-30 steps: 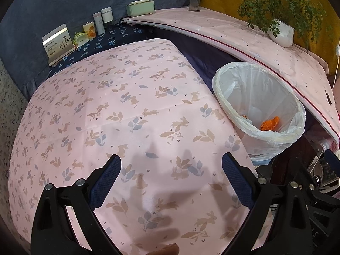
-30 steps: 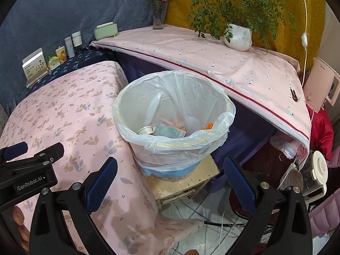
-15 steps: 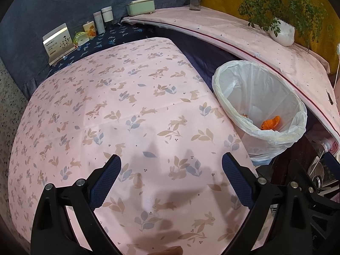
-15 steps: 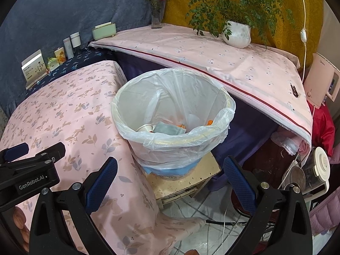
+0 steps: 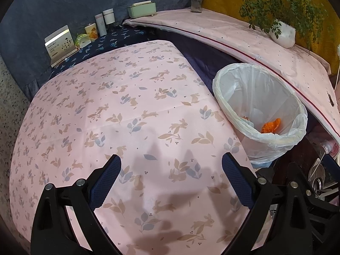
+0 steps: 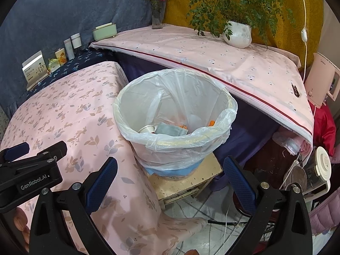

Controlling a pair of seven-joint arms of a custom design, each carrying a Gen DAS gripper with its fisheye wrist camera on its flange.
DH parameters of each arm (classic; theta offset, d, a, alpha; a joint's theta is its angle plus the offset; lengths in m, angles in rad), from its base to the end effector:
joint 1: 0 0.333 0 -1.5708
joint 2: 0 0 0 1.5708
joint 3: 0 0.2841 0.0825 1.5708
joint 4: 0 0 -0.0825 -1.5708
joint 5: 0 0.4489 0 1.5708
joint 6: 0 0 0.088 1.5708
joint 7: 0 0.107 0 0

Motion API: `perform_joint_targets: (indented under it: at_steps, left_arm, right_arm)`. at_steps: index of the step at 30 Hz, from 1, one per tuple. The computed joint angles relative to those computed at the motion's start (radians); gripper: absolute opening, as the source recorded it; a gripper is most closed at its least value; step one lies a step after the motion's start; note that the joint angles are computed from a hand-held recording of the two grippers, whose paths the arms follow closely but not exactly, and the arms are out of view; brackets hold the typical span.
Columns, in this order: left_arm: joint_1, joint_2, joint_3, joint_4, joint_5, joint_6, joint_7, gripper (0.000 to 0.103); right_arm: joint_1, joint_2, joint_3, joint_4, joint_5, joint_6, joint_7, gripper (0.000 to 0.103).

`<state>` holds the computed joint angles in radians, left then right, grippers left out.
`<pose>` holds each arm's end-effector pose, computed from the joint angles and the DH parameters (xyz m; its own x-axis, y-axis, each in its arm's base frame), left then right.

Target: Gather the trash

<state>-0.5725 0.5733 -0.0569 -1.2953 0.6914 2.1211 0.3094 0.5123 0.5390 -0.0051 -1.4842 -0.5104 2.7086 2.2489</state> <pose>0.6622 -0.4350 0.4020 0.3550 -0.9340 -0.0393 -0.7543 -0.2613 -0.6023 0.6822 0.3994 0.3813 0.2145 -0.9766 0.0129 -0.7068 -0.1643 -0.6881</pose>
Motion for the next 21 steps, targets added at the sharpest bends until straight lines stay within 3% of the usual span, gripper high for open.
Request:
perform_joint_targets:
  at_steps: [21]
  left_arm:
    - [-0.003, 0.01, 0.004, 0.016, 0.0, -0.003, 0.007, 0.091]
  right_arm:
    - [-0.002, 0.008, -0.003, 0.018, 0.006, -0.004, 0.003, 0.097]
